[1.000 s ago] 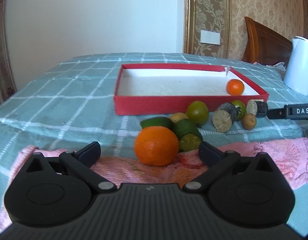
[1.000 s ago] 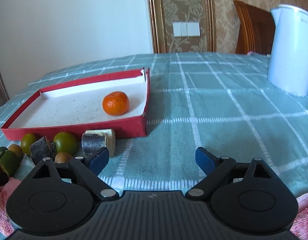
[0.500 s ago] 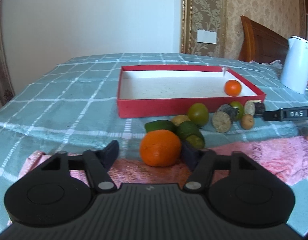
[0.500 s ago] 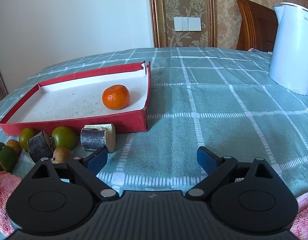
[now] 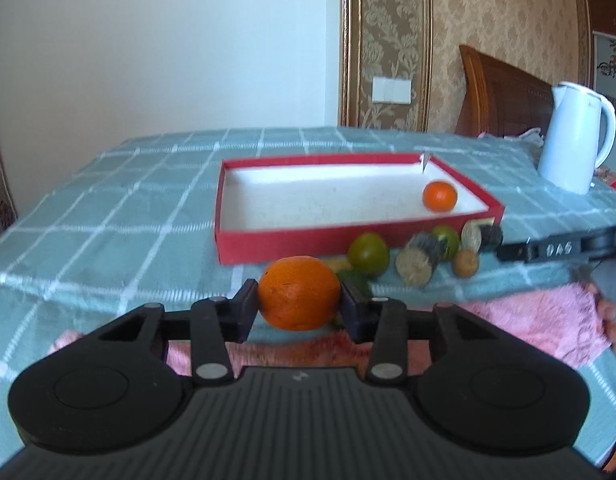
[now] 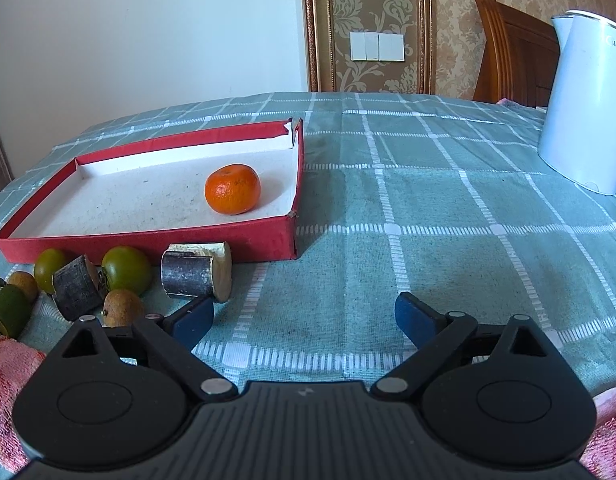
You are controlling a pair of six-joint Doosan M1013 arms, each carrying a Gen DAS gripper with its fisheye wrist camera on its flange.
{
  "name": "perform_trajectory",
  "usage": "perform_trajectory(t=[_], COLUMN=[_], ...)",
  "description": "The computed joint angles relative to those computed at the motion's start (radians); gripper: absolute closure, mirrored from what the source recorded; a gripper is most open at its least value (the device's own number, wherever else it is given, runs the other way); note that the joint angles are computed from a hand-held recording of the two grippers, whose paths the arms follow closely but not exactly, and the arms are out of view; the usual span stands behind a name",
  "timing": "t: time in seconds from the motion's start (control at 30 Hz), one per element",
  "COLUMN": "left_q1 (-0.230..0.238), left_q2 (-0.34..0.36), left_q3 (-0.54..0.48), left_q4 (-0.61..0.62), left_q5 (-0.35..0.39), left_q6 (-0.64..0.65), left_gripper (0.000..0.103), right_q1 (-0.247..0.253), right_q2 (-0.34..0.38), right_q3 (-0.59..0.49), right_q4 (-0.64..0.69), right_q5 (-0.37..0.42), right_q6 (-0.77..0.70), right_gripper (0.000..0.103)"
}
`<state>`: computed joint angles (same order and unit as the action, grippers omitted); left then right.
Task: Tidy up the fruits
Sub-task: 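Grasp the large orange on the towel with the left gripper, then carry the orange into the tray and open the left gripper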
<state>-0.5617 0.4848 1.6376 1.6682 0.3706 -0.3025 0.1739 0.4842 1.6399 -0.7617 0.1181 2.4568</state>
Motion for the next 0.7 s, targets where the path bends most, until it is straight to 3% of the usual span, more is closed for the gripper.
perform_trajectory(t=[0.1,0.33,0.7], left_q1=[0.004,0.025,0.067], left_q2=[0.002,0.047,0.178], left_q3=[-0.017,-0.117,-0.360], left_q4=[0.008,-0.145,-0.627], left_q5=[-0.012,-0.042,0.016], left_q6=[0.012,0.199,0.685], left_gripper=[0.063,0.063,0.063], right_q1=[0.002,0.005,0.006], right_q2=[0.001,0.003,0.004], right_q3=[-0.003,-0.005,-0.006], right_q4=[-0.009,-0.017,-0.030], right_q5=[0.009,0.016,0.020], right_q6=[0.002,0.005,0.014], right_gripper=[0.004,0.004,0.004])
